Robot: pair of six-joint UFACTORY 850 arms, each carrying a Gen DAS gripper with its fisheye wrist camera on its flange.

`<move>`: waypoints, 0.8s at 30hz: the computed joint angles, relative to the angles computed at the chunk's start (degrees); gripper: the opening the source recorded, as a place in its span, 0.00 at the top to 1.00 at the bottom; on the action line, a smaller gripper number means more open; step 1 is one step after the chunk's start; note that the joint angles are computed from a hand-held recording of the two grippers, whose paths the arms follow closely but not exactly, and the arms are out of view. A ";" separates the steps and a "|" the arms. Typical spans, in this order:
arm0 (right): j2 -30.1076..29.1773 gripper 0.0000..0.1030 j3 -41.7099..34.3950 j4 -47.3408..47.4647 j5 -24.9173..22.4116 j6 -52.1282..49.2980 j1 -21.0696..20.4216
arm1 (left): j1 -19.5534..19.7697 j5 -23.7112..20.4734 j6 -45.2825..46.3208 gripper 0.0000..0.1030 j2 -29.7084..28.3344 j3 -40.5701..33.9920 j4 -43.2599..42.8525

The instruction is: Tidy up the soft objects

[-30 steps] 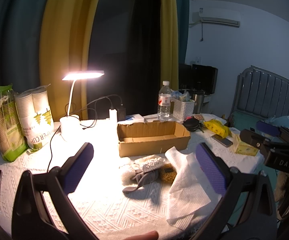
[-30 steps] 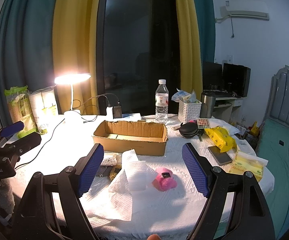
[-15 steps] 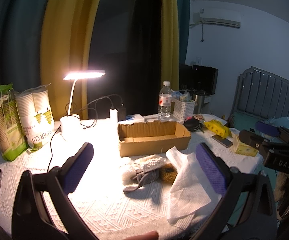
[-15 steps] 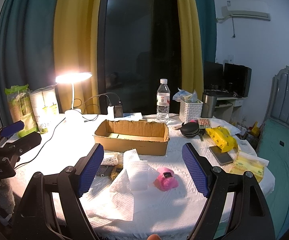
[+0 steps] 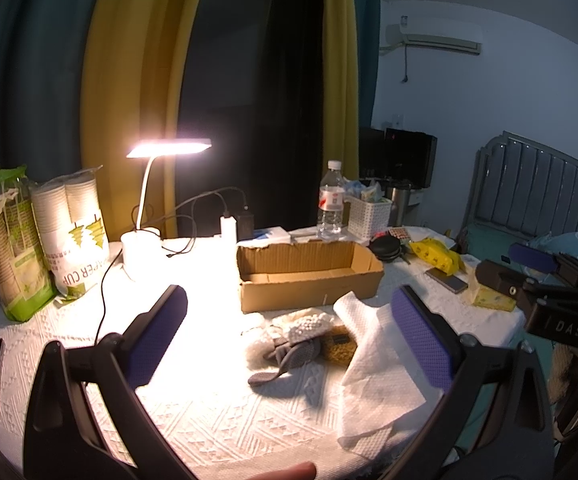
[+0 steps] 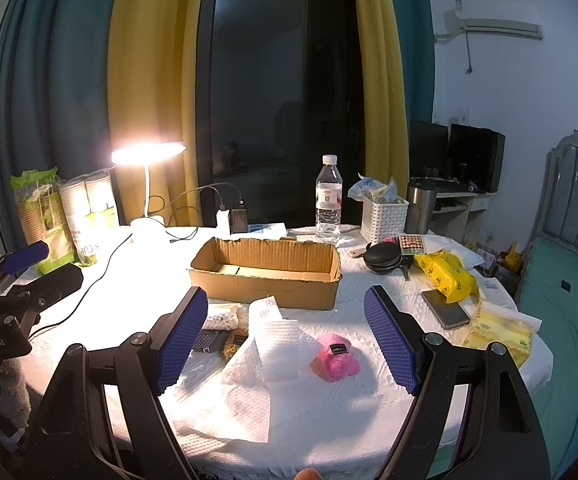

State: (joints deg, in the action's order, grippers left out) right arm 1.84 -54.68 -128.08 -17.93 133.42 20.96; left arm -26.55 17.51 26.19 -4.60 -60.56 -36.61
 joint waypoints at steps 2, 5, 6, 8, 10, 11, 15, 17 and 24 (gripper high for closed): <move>-0.71 0.19 -0.16 0.02 -0.24 0.24 0.45 | 0.03 0.12 0.27 0.01 -0.12 0.06 -0.21; -1.51 0.19 -0.68 -0.42 0.30 0.76 0.29 | -0.17 0.99 2.41 0.01 -0.61 -0.03 -1.76; -1.74 0.19 -0.77 -0.46 0.42 0.92 0.40 | -0.24 1.17 3.37 0.01 -0.93 -0.17 -2.46; -2.27 0.19 -1.28 -1.68 1.48 1.87 -0.16 | -0.08 0.90 4.24 0.01 -1.76 -0.72 -3.16; -3.29 0.19 -2.03 -2.48 2.80 2.76 -0.74 | 0.31 0.14 4.21 0.01 -2.82 -1.34 -3.24; -3.89 0.19 -2.37 -2.69 3.49 3.06 -0.95 | 0.48 -0.35 4.56 0.01 -3.28 -1.62 -3.65; -7.00 0.19 -4.27 -2.27 6.50 2.53 -1.59 | 1.19 -2.35 6.93 0.01 -5.48 -3.08 -6.48; -8.79 0.19 -5.58 -0.14 7.98 0.32 -1.83 | 1.57 -3.42 8.23 0.01 -6.74 -3.91 -7.93; -15.29 0.19 -10.11 14.68 13.47 -14.10 -3.29 | 2.60 -6.91 16.15 0.01 -11.28 -6.86 -16.23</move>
